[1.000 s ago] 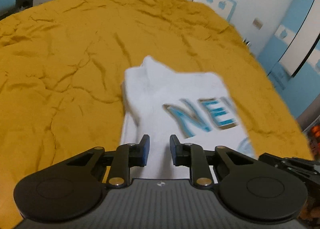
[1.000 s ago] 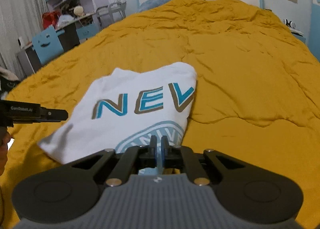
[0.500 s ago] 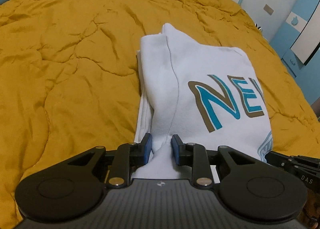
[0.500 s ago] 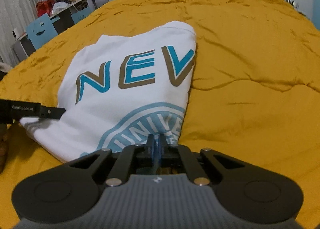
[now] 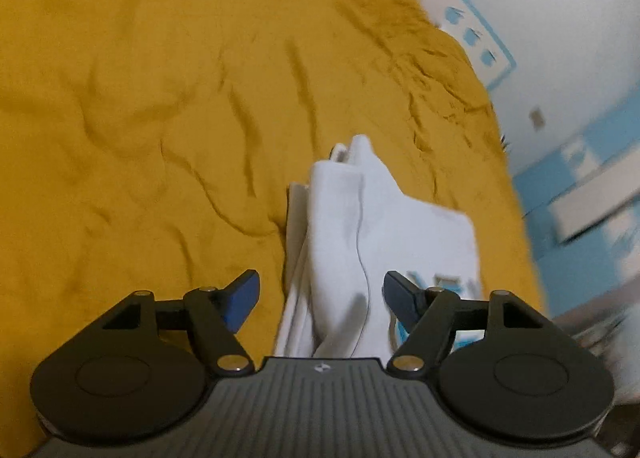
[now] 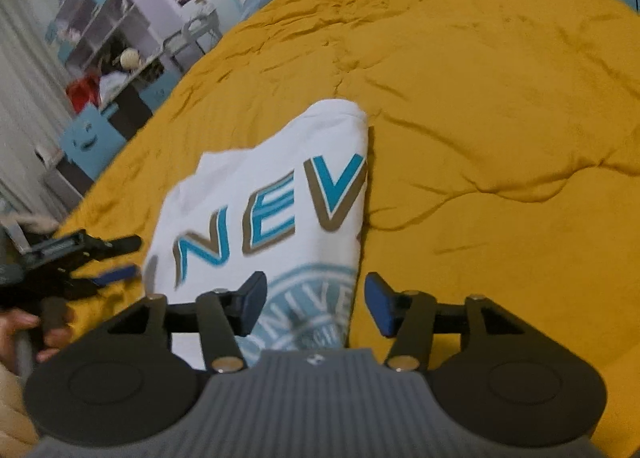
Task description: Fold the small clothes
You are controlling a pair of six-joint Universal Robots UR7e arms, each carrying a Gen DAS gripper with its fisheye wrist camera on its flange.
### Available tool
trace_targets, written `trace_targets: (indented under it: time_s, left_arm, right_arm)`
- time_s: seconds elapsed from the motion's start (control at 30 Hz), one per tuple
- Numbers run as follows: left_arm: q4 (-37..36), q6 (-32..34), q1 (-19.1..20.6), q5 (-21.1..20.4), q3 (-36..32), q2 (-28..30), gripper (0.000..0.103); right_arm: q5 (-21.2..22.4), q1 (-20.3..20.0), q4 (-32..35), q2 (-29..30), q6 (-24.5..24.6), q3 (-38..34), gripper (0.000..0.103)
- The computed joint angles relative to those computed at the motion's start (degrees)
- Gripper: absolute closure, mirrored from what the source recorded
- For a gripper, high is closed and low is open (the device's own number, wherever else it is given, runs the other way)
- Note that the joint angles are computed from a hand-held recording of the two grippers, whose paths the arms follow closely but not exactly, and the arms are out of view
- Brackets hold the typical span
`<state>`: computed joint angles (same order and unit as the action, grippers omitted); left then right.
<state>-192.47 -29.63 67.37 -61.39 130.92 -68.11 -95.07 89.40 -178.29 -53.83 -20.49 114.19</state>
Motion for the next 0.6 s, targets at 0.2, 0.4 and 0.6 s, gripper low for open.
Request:
trace_targets:
  time_s: [0.2, 0.4, 0.6]
  left_arm:
    - [-1.8, 0.9, 7.1, -9.9, -6.4, 4.5, 0.020]
    - [3.5, 5.6, 8.9, -13.2, -13.6, 8.4, 0.026]
    - [5.4, 7.2, 11.2, -17.2, -18.4, 11.2, 0.045]
  right_arm:
    - [0.6, -0.7, 0.1, 3.8, 0.6, -5.3, 0.041]
    - [5.1, -3.1, 4.3, 8.6, 4.9, -13.1, 0.038]
    - [15.1, -6.9, 10.0, 13.5, 14.4, -21.1, 0.038]
